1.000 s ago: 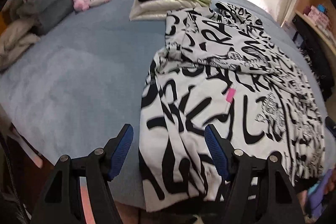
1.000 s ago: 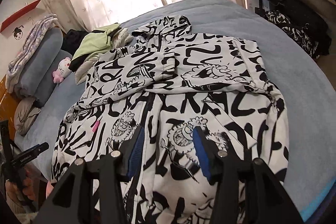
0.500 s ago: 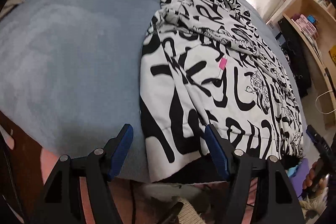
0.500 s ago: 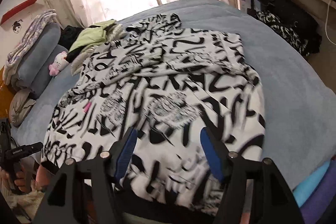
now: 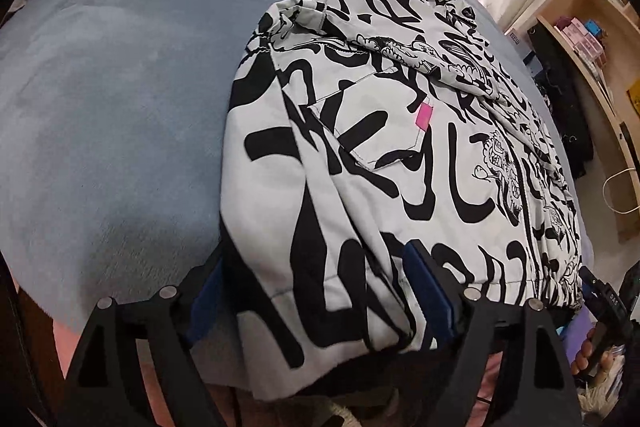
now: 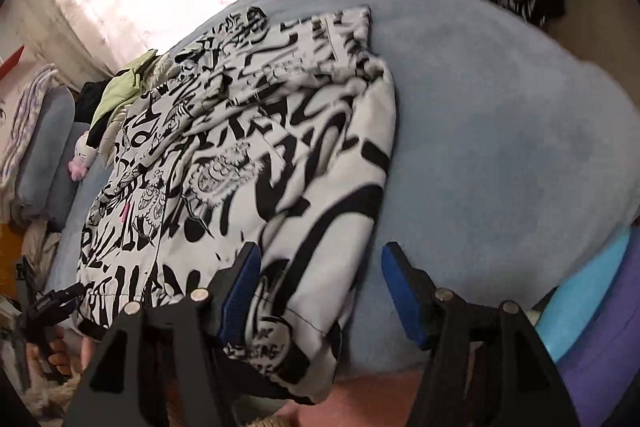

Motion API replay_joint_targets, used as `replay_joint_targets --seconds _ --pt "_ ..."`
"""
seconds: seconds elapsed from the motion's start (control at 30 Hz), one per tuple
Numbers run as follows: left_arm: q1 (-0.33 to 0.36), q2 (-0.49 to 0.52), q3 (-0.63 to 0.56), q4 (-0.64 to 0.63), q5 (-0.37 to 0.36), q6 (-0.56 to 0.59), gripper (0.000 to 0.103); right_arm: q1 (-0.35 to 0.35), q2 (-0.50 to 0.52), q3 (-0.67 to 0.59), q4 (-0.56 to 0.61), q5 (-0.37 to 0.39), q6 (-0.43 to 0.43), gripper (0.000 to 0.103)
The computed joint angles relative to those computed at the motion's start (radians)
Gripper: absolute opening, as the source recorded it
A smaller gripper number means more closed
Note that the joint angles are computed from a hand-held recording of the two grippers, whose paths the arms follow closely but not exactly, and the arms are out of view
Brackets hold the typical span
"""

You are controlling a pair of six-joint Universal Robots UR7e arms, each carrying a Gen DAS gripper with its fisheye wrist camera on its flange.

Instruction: Fold large clothes

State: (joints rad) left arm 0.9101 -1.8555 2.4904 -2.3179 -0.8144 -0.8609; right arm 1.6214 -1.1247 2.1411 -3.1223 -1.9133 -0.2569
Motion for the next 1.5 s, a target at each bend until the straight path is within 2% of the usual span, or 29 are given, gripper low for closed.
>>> replay_joint_targets --seconds 0.17,0.27,0.33,0.43,0.53,0.63,0.7,0.73,0.8,0.83,0.87,0.9,0.93,0.97,1.0,1.03,1.13,1.27,1.5 --pt "0.02 0.034 -0.002 -0.048 0.004 0.047 0.087 -0.013 0.01 0.001 0.009 0.037 -0.013 0.065" --pt "0.029 0.052 0.001 -0.097 0.003 0.081 0.087 -0.022 0.011 0.0 0.04 0.098 -0.03 0.065" --pt "0.041 0.06 0.01 -0.177 -0.016 0.13 0.086 -0.016 0.018 -0.002 0.042 0.106 -0.041 0.065" --pt "0.07 0.07 0.022 -0.301 -0.073 0.221 0.08 -0.021 0.018 -0.001 0.051 0.17 -0.059 0.065" --pt "0.107 0.089 0.026 -0.386 -0.116 0.276 0.079 -0.03 0.02 -0.003 0.058 0.218 -0.063 0.065" --pt "0.144 0.126 0.025 -0.466 -0.147 0.322 0.079 -0.031 0.035 -0.013 0.067 0.219 -0.074 0.065" --pt "0.149 0.15 0.02 -0.489 -0.138 0.34 0.078 -0.035 0.048 -0.022 0.072 0.214 -0.083 0.064" --pt "0.147 0.158 0.019 -0.492 -0.125 0.344 0.074 -0.036 0.055 -0.026 0.074 0.211 -0.086 0.064" --pt "0.125 0.179 0.01 -0.455 -0.053 0.321 0.051 -0.035 0.067 -0.029 0.062 0.204 -0.095 0.063" --pt "0.121 0.183 0.007 -0.442 -0.036 0.313 0.036 -0.032 0.073 -0.031 0.055 0.196 -0.099 0.06" --pt "0.12 0.186 0.007 -0.45 -0.034 0.31 0.025 -0.025 0.08 -0.034 0.046 0.18 -0.101 0.058" --pt "0.118 0.185 0.01 -0.46 -0.032 0.306 0.02 -0.019 0.087 -0.037 0.037 0.164 -0.101 0.054" --pt "0.109 0.184 0.013 -0.464 -0.017 0.284 0.014 -0.012 0.093 -0.042 0.033 0.149 -0.098 0.045" --pt "0.1 0.18 0.012 -0.447 -0.005 0.265 0.011 -0.007 0.098 -0.045 0.027 0.135 -0.095 0.039" --pt "0.085 0.178 0.01 -0.419 0.017 0.24 0.01 -0.003 0.101 -0.047 0.019 0.12 -0.093 0.026" --pt "0.071 0.172 0.009 -0.391 0.036 0.218 0.009 -0.001 0.103 -0.05 0.017 0.113 -0.09 0.021" --pt "0.011 0.136 0.005 -0.265 0.093 0.107 0.005 0.004 0.091 -0.048 0.011 0.122 -0.069 0.017" --pt "-0.071 0.026 0.006 -0.081 0.116 -0.024 0.003 0.026 0.061 -0.031 -0.019 0.12 -0.068 0.015" --pt "-0.174 -0.056 -0.005 0.098 0.116 -0.096 0.002 0.055 -0.028 -0.011 0.01 0.154 -0.074 0.014"
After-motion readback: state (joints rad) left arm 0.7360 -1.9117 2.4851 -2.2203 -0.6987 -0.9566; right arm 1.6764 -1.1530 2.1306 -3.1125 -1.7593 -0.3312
